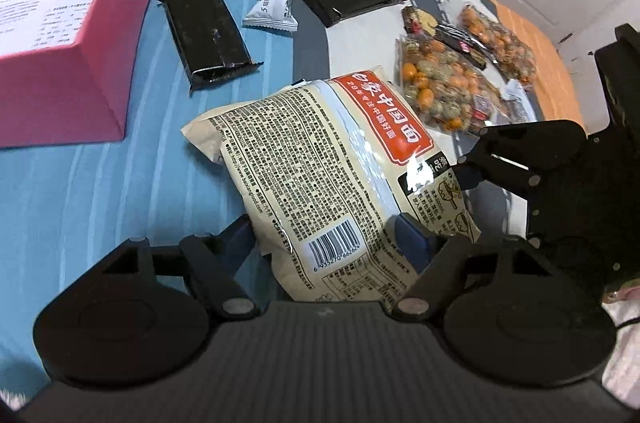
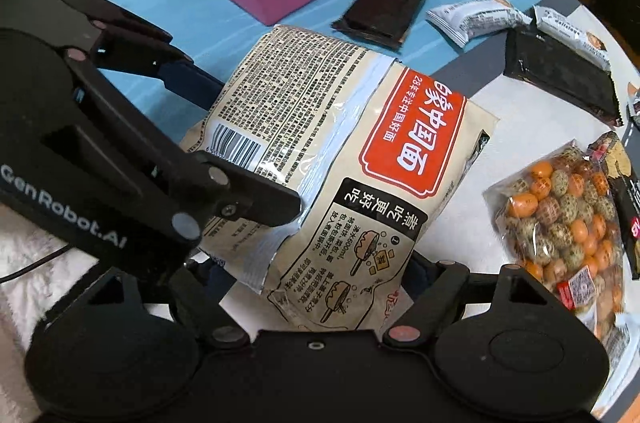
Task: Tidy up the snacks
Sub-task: 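Grasp the beige noodle bag with the left gripper and lift it, then carry the noodle bag into the pink box and open the left gripper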
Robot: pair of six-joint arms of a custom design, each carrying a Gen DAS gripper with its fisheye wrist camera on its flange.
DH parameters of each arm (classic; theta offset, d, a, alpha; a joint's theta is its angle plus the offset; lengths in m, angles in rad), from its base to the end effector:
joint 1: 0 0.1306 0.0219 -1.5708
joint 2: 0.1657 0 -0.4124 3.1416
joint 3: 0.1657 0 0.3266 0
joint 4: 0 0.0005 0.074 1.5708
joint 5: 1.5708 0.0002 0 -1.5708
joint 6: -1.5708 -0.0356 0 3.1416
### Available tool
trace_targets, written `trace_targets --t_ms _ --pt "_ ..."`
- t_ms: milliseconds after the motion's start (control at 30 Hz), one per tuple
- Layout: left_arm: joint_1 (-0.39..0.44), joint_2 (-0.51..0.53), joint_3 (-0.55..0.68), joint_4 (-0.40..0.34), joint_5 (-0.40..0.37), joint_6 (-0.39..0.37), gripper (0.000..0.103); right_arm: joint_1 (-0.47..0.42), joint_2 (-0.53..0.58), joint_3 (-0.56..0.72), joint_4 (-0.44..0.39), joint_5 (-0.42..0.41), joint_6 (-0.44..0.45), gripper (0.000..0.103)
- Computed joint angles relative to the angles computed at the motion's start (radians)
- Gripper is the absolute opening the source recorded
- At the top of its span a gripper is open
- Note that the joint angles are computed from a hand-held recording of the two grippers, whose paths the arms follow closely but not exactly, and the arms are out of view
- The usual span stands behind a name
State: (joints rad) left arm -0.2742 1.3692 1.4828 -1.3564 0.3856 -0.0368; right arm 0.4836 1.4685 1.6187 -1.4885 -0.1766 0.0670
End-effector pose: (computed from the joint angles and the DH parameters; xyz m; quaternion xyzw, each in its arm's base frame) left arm 0.3484 -0.1124 0.4784 0.1809 0.9518 -0.2067 0.1367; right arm 0.3478 0.1892 0.4849 -0.2788 0.9493 0.1096 0.0949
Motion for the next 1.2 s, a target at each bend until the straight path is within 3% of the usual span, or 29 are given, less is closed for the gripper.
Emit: trace_targets --t_ms 133,300,400,633,800,933,1133,1200 --pt "0.015 -0.038 0.003 -0.037 0.000 -0.028 0.075 0.002 -0.006 -0.018 0.020 -0.024 -0.025 0.085" --pt "0.074 -0.080 0.037 -0.074 0.033 -0.088 0.075 0.033 -0.052 -0.044 0.102 0.012 -0.046 0.085" --pt "0.118 -0.102 0.076 -0.090 0.047 -0.117 0.075 0.060 -0.067 -0.012 0.131 0.041 -0.070 0.085" --pt "0.168 -0.110 0.218 -0.144 -0.021 -0.225 0.075 0.118 -0.020 0.109 0.153 0.086 -0.134 0.085" --pt "0.220 -0.111 0.275 -0.112 -0.059 -0.214 0.078 0.153 0.051 0.245 0.135 0.136 -0.115 0.085" --pt "0.267 -0.078 0.321 -0.096 -0.068 -0.227 0.078 0.164 0.106 0.301 0.164 0.166 -0.082 0.085" --pt "0.308 0.036 0.422 -0.042 -0.072 -0.248 0.078 0.145 0.214 0.412 0.212 0.169 -0.121 0.085" --pt "0.325 0.102 0.489 -0.058 -0.059 -0.243 0.078 0.126 0.260 0.454 0.229 0.141 -0.137 0.085"
